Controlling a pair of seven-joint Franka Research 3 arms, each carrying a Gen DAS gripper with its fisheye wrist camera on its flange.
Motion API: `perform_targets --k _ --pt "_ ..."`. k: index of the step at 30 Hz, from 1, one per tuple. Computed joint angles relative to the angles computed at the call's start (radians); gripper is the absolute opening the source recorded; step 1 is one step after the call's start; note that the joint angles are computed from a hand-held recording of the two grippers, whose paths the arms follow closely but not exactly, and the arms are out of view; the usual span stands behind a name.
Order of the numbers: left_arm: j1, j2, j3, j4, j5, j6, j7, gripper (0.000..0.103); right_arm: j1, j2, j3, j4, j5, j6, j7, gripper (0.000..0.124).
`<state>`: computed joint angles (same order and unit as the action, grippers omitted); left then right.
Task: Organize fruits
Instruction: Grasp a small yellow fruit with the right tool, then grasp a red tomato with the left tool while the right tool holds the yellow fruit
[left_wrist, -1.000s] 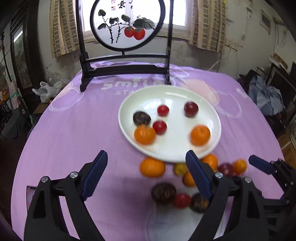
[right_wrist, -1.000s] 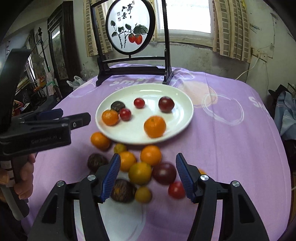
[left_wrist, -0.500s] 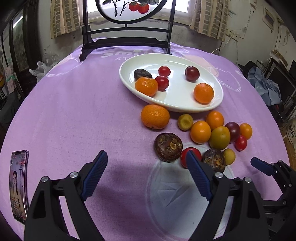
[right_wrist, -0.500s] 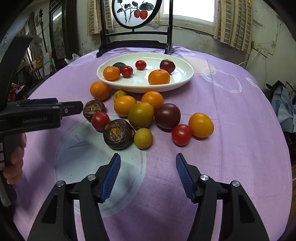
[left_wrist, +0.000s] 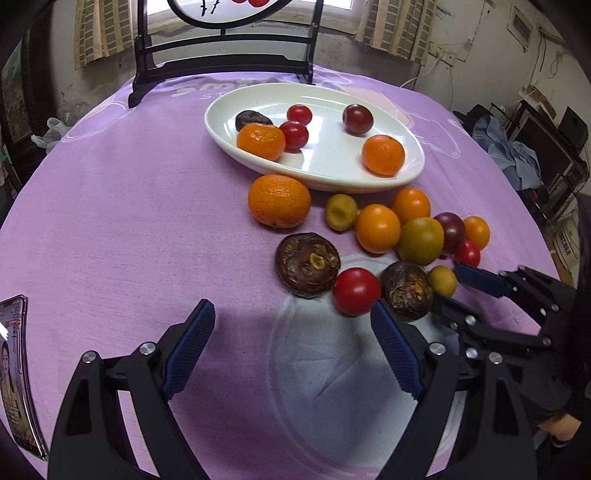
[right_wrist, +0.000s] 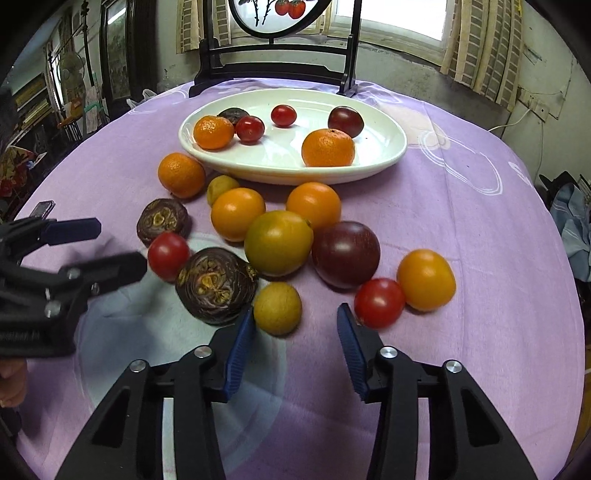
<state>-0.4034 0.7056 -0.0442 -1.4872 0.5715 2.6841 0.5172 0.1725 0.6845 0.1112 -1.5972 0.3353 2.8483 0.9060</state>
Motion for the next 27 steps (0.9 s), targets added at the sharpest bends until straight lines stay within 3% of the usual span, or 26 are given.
perform_targets --k 4,19,21,23,27 --pt "0.003 0.007 -0.009 0.01 -0.007 -0.005 0.018 0.084 -0.022 0.019 0.035 0.03 0.026 -0.011 -0.026 0.028" --pt "-0.033 0.019 0.002 0.027 0.026 -0.037 0.033 0.082 -0.127 -0.073 0.132 -0.096 0.249 0.0 -0.18 0.027" --pt "-0.029 0.025 -0.008 0.033 0.018 -0.047 0.047 0.075 -0.136 -0.081 0.141 -0.106 0.278 0.005 -0.207 0.027" --pt "-0.02 0.035 -0.026 0.045 -0.001 -0.06 0.077 0.061 -0.144 -0.085 0.148 -0.11 0.303 0.004 -0.237 0.027" --pt "-0.048 0.061 -0.01 0.094 0.016 -0.107 0.097 0.055 -0.155 -0.094 0.159 -0.115 0.353 -0.001 -0.293 0.027"
